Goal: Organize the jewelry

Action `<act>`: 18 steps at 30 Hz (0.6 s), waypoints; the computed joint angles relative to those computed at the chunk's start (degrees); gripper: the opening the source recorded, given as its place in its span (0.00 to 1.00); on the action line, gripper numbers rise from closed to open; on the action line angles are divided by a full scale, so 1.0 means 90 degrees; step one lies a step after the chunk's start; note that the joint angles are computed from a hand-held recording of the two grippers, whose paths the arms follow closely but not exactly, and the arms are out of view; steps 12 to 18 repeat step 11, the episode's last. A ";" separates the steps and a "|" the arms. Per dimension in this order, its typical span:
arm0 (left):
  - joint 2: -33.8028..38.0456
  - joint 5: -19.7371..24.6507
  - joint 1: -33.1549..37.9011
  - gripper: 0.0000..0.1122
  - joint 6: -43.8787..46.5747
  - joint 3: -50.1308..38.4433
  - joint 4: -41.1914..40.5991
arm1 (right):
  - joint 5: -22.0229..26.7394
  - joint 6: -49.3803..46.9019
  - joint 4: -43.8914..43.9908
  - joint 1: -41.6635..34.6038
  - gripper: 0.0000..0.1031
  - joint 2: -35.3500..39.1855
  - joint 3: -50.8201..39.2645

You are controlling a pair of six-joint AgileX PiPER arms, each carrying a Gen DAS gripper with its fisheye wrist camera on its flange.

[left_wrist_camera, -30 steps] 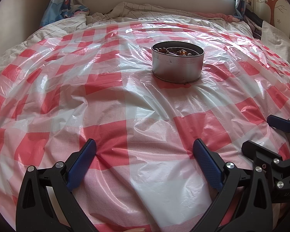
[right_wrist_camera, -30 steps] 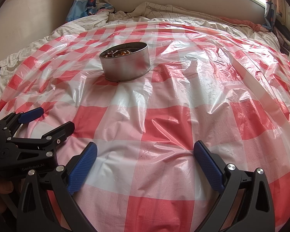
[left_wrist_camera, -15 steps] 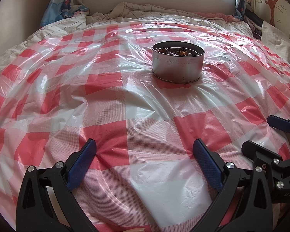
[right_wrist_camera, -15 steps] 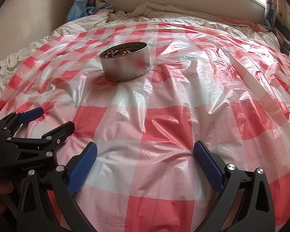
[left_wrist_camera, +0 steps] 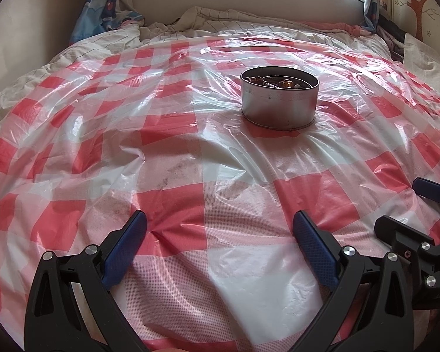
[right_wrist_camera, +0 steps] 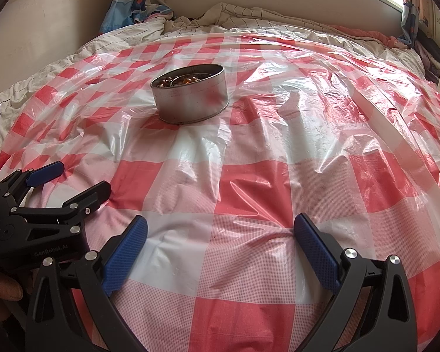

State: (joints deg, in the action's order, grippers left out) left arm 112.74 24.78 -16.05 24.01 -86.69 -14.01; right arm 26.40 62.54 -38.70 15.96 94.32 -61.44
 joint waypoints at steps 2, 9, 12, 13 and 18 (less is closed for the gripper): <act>0.0009 0.0008 0.0002 0.85 0.0002 -0.0005 -0.0036 | 0.0000 0.0000 0.0000 0.0000 0.93 0.0000 0.0000; 0.0075 0.0097 -0.0013 0.85 -0.0099 -0.0093 0.0009 | 0.0013 -0.0003 0.0004 0.0007 0.93 0.0000 -0.0006; 0.0076 0.0098 -0.0003 0.85 -0.0069 -0.0091 -0.0024 | 0.0016 -0.0003 0.0006 0.0009 0.93 0.0000 -0.0009; 0.0076 0.0098 -0.0003 0.85 -0.0069 -0.0091 -0.0024 | 0.0016 -0.0003 0.0006 0.0009 0.93 0.0000 -0.0009; 0.0076 0.0098 -0.0003 0.85 -0.0069 -0.0091 -0.0024 | 0.0016 -0.0003 0.0006 0.0009 0.93 0.0000 -0.0009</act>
